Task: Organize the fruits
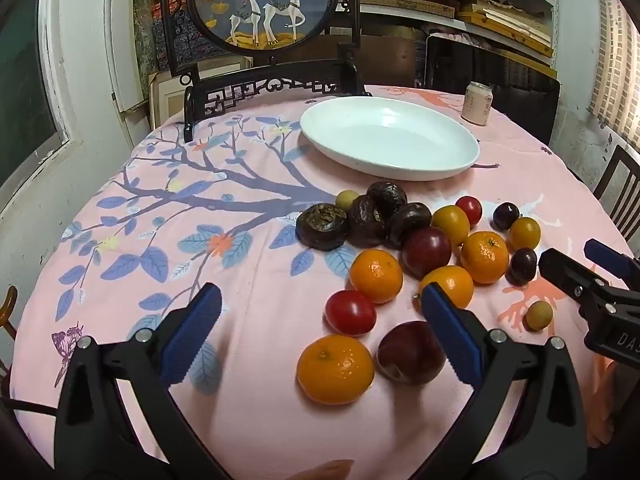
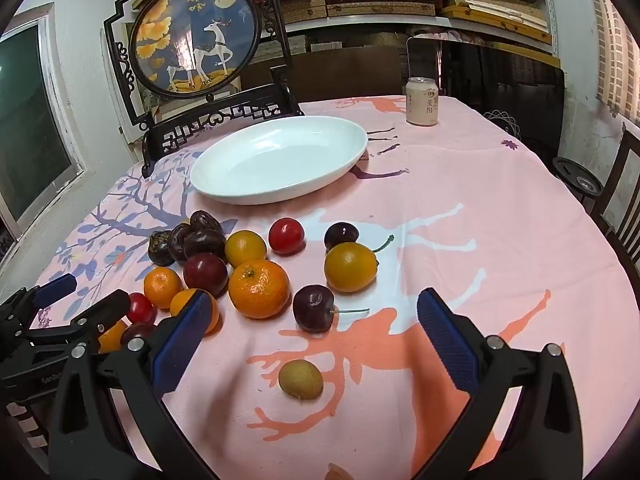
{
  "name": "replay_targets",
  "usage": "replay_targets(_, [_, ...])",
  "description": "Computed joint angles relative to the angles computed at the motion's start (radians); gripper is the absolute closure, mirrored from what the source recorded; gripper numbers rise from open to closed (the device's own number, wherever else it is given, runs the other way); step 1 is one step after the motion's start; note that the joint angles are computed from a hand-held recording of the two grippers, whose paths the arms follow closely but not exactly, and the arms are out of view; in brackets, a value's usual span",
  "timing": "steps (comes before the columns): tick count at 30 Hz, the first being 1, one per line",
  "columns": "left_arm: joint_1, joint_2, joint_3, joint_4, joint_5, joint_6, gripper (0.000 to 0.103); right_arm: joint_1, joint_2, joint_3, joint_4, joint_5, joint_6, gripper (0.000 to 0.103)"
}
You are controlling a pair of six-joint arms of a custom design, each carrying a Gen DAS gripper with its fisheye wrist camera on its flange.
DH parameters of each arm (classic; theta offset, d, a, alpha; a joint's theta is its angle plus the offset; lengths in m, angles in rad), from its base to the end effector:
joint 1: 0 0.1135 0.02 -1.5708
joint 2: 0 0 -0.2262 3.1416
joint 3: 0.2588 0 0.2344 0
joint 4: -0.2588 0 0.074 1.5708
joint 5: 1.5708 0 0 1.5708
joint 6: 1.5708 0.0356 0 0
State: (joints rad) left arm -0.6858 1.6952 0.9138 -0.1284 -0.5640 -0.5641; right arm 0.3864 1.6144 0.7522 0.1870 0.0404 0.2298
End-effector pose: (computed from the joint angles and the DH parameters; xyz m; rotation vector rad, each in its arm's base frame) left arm 0.2559 -0.1848 0.1388 -0.0880 2.3007 0.0784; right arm 0.2862 0.1149 0.1380 -0.1550 2.2557 0.2858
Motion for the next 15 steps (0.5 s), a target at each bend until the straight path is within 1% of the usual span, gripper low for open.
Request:
replay_targets(7, [0.012,0.015,0.017,-0.012,0.008,0.015,0.002,-0.004,0.008,0.007,-0.004,-0.006,0.001,0.001])
replay_targets(8, [-0.003,0.003,0.001,0.002,-0.008,0.003,0.002,-0.003,0.006,0.005,-0.003,-0.005,0.002,0.001])
replay_targets(15, [0.000,-0.007,-0.005,-0.001,-0.002,0.008,0.002,-0.003,0.005,0.003,-0.006,-0.007,0.006,0.001])
